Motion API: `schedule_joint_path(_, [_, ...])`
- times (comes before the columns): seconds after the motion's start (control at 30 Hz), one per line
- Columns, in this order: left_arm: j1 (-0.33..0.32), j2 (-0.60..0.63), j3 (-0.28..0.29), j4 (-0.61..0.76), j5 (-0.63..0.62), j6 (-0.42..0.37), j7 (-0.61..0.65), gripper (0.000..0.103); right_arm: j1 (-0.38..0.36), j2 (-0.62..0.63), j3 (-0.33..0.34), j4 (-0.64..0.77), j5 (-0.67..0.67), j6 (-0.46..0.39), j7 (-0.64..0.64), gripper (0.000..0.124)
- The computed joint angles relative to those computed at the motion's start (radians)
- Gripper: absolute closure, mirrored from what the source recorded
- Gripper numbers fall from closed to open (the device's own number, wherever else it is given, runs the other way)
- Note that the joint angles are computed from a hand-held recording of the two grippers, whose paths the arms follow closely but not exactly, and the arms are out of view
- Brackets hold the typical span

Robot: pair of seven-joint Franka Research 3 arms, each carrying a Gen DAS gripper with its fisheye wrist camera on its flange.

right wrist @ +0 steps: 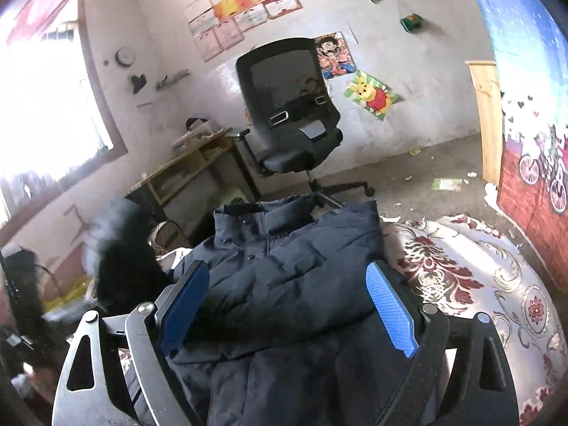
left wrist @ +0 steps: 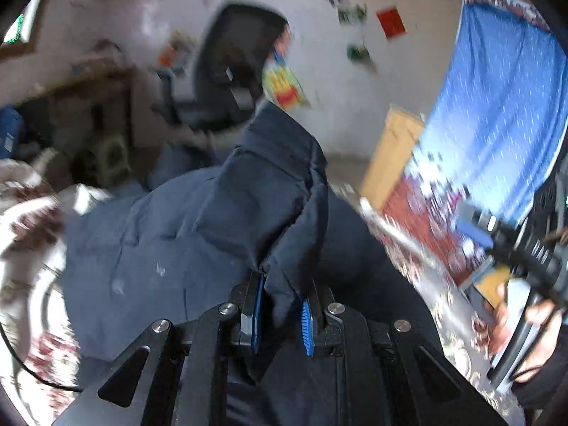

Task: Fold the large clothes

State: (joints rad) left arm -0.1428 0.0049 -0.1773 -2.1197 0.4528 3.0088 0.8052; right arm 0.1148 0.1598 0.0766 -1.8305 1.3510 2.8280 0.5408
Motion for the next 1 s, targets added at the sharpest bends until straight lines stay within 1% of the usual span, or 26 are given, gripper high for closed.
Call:
schedule_joint_path(0.03, [0.008,0.028,-0.027,0.009,-0.1,-0.012,0.098,0.087,-0.007,0.014,-0.003,0.009,0.005,-0.022,0.009,0.037])
schedule_joint_path(0.07, [-0.013,0.023,-0.02,-0.013,-0.129,-0.014,0.126,0.087,-0.015,0.031,-0.005,0.018,0.011,-0.044,0.022,0.037])
schedule_joint_path(0.17, [-0.03,0.035,-0.012,-0.042,-0.044,-0.017,0.07,0.087,-0.035,0.074,0.005,0.027,0.055,-0.105,0.036,0.037])
schedule_joint_path(0.23, [-0.031,0.04,-0.015,-0.047,-0.063,-0.013,0.097,0.087,-0.047,0.111,0.013,0.042,0.078,-0.14,0.043,0.037])
schedule_joint_path(0.3, [-0.028,0.031,-0.022,-0.055,-0.112,-0.026,0.158,0.085,-0.06,0.154,0.023,0.063,0.101,-0.184,0.051,0.037])
schedule_joint_path(0.37, [-0.027,0.004,-0.025,-0.083,-0.176,-0.027,0.23,0.078,-0.071,0.183,0.035,0.072,0.117,-0.219,0.055,0.037])
schedule_joint_path(0.4, [-0.027,-0.01,-0.023,-0.103,-0.194,-0.015,0.249,0.069,-0.077,0.203,0.042,0.083,0.128,-0.243,0.057,0.037])
schedule_joint_path(0.43, [-0.026,-0.025,-0.02,-0.121,-0.189,0.0,0.244,0.055,-0.083,0.209,0.049,0.079,0.144,-0.259,0.051,0.037])
schedule_joint_path(0.47, [-0.02,-0.028,-0.017,-0.121,-0.121,0.005,0.181,0.045,-0.087,0.219,0.054,0.082,0.156,-0.276,0.051,0.037])
schedule_joint_path(0.5, [0.005,-0.047,-0.023,-0.13,0.017,0.01,0.05,0.026,-0.091,0.223,0.059,0.077,0.17,-0.288,0.047,0.037])
schedule_joint_path(0.53, [0.032,-0.059,-0.034,-0.13,0.164,0.012,-0.09,0.019,-0.092,0.234,0.063,0.079,0.184,-0.302,0.05,0.037])
schedule_joint_path(0.57, [0.047,-0.065,-0.038,-0.125,0.243,0.017,-0.163,0.019,-0.093,0.241,0.066,0.081,0.191,-0.311,0.053,0.037])
schedule_joint_path(0.67, [0.066,-0.093,-0.038,-0.131,0.312,0.0,-0.263,0.019,-0.09,0.254,0.069,0.086,0.191,-0.33,0.059,0.037])
schedule_joint_path(0.73, [0.088,-0.116,-0.047,-0.137,0.375,-0.045,-0.363,0.019,-0.074,0.264,0.065,0.097,0.143,-0.319,0.088,0.037])
schedule_joint_path(0.77, [0.098,-0.132,-0.051,-0.14,0.4,-0.086,-0.409,0.019,-0.07,0.265,0.065,0.098,0.121,-0.315,0.096,0.037])
schedule_joint_path(0.8, [0.109,-0.151,-0.058,-0.141,0.429,-0.15,-0.458,0.019,-0.061,0.265,0.061,0.1,0.081,-0.306,0.121,0.037])
schedule_joint_path(0.83, [0.114,-0.165,-0.059,-0.144,0.446,-0.192,-0.482,0.019,-0.04,0.269,0.051,0.104,0.008,-0.279,0.171,0.037])
schedule_joint_path(0.87, [0.121,-0.183,-0.063,-0.147,0.471,-0.253,-0.512,0.019,-0.017,0.274,0.04,0.106,-0.074,-0.248,0.229,0.037])
schedule_joint_path(0.9, [0.126,-0.196,-0.063,-0.15,0.489,-0.298,-0.531,0.019,0.005,0.281,0.028,0.106,-0.164,-0.226,0.3,0.037])
schedule_joint_path(0.93, [0.129,-0.206,-0.06,-0.156,0.5,-0.327,-0.541,0.018,0.016,0.288,0.023,0.109,-0.229,-0.225,0.356,0.037])
schedule_joint_path(0.97, [0.132,-0.216,-0.057,-0.16,0.505,-0.372,-0.545,0.017,0.016,0.296,0.028,0.11,-0.26,-0.227,0.379,0.037])
schedule_joint_path(1.0, [0.133,-0.219,-0.052,-0.161,0.505,-0.394,-0.543,0.016,0.017,0.303,0.034,0.114,-0.292,-0.229,0.401,0.037])
